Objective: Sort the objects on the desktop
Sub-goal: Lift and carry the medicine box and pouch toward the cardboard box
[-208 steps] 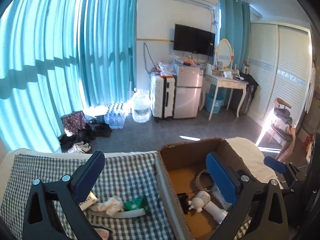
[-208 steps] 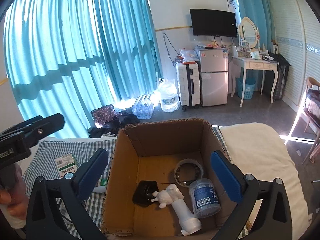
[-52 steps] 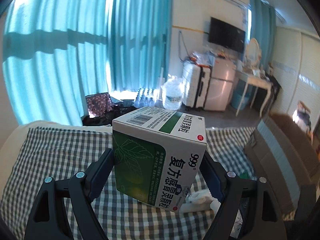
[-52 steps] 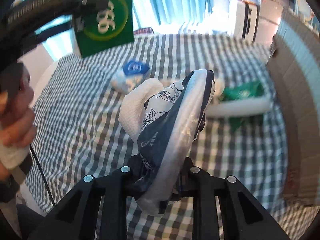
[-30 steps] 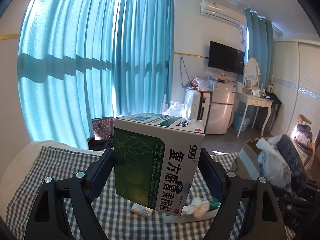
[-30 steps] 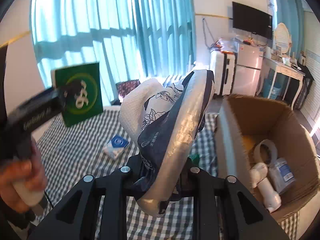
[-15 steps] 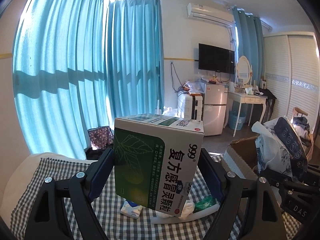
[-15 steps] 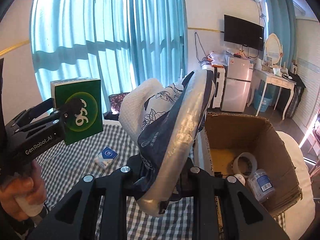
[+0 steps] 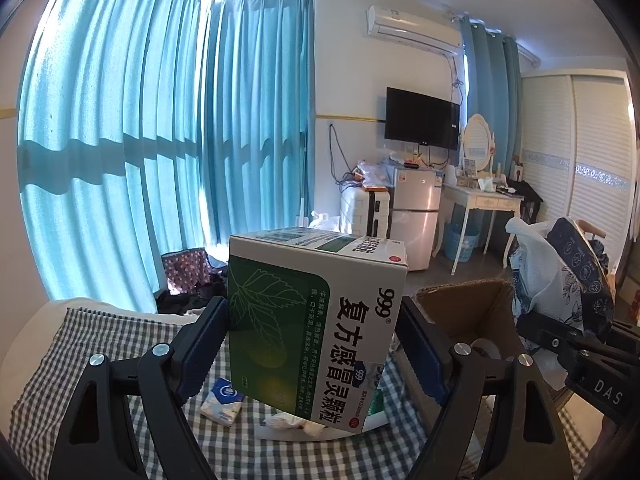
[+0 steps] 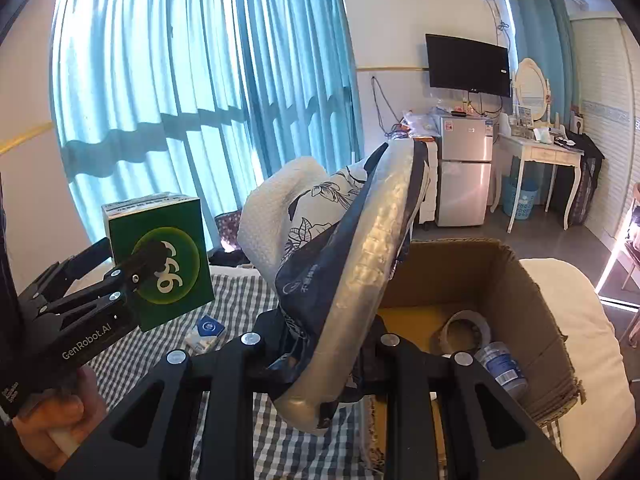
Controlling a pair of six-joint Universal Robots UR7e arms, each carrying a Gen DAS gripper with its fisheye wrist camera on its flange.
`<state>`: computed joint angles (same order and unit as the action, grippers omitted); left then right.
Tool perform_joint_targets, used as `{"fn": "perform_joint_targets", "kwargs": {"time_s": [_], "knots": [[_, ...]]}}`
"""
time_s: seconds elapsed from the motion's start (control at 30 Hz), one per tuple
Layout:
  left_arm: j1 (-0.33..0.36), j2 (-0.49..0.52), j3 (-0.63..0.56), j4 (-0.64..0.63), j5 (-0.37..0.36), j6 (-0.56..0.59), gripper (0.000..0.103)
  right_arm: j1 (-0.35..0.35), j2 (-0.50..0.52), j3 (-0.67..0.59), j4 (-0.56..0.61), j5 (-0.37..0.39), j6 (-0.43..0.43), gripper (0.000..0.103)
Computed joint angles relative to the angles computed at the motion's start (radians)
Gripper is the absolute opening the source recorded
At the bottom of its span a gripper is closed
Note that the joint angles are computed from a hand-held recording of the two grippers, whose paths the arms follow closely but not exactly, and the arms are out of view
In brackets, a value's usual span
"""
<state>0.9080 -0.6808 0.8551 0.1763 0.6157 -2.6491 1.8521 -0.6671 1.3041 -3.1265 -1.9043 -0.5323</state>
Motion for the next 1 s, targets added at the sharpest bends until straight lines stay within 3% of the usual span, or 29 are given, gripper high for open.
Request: {"fn": "perform_joint_targets", "kwargs": {"time_s": [0.6, 1.0], "knots": [[-0.051, 0.143, -0.191, 0.09, 0.004, -0.03, 0.085, -0.043, -0.089, 0.027, -0.028, 0.01, -0.022, 0.023], [-0.067, 0.322, -0.473, 0.259, 0.054, -0.062, 0.085, -0.076, -0.127, 0.034, -0.057, 0.005, -0.018, 0.023]]}}
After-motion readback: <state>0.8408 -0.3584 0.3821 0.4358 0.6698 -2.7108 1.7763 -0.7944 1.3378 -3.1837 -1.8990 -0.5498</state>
